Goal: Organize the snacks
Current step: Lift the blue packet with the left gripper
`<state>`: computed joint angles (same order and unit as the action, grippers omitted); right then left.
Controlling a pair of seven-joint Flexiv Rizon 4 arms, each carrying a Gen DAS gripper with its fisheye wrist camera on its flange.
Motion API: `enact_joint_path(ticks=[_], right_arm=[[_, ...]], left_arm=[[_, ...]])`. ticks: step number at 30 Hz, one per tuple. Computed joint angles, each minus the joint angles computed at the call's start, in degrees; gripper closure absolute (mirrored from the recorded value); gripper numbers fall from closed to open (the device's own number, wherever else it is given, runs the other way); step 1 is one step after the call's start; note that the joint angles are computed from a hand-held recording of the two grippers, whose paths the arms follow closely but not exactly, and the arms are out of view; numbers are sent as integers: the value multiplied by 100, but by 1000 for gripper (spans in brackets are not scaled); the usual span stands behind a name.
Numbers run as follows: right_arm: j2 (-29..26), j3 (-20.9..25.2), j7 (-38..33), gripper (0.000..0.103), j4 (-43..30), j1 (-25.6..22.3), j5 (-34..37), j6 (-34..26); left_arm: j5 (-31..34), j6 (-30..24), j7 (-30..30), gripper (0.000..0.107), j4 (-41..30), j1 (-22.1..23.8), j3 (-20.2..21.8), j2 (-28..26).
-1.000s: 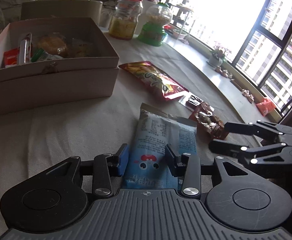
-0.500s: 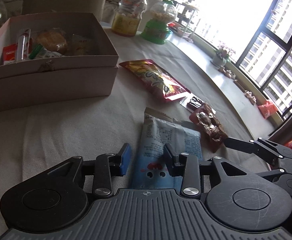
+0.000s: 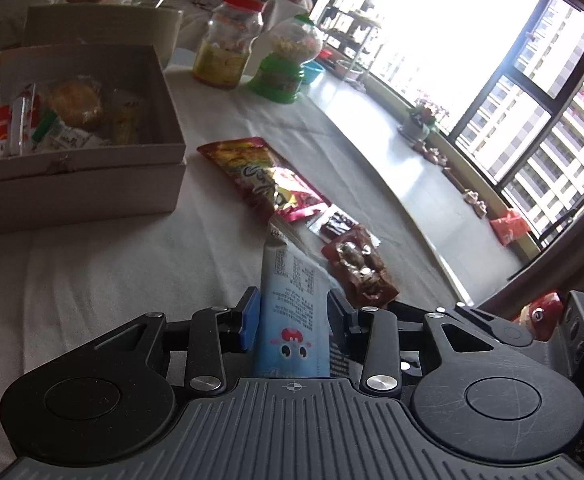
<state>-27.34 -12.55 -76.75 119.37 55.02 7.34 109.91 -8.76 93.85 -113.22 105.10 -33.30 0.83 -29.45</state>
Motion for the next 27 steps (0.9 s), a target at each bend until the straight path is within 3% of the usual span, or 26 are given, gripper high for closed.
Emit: enact_joint_path(ticks=[4,6,8,9,11,13,20,27], right_arm=[[31,12,-4,34,39,-16,12,5],[51,260,16,34,53,-256,-69,73],[74,354,7,34,80,-340,-85,101],[81,346,-14,34,99,-329,-70,115],[76,441,-24,34,107,-418,-77,153],[74,483,-43,34,105,-452,-65,172],[62,476,-131,33,94,-421,-1,181],[88,264,-198,28,104,-212,94,111]], left_arm=[[153,56,38,66,-86,42,-128,46],[-10,79,368,81,-41,463,-743,31],[-363,25,771,83,-69,555,-1011,-66],[-94,-154,537,83,-211,472,-865,-115],[-17,-433,300,83,-483,-87,-183,-247],[76,-526,127,83,-613,-280,72,-331],[145,-364,20,85,-605,-40,-228,-463],[-66,155,-437,89,-193,-200,-70,-365]])
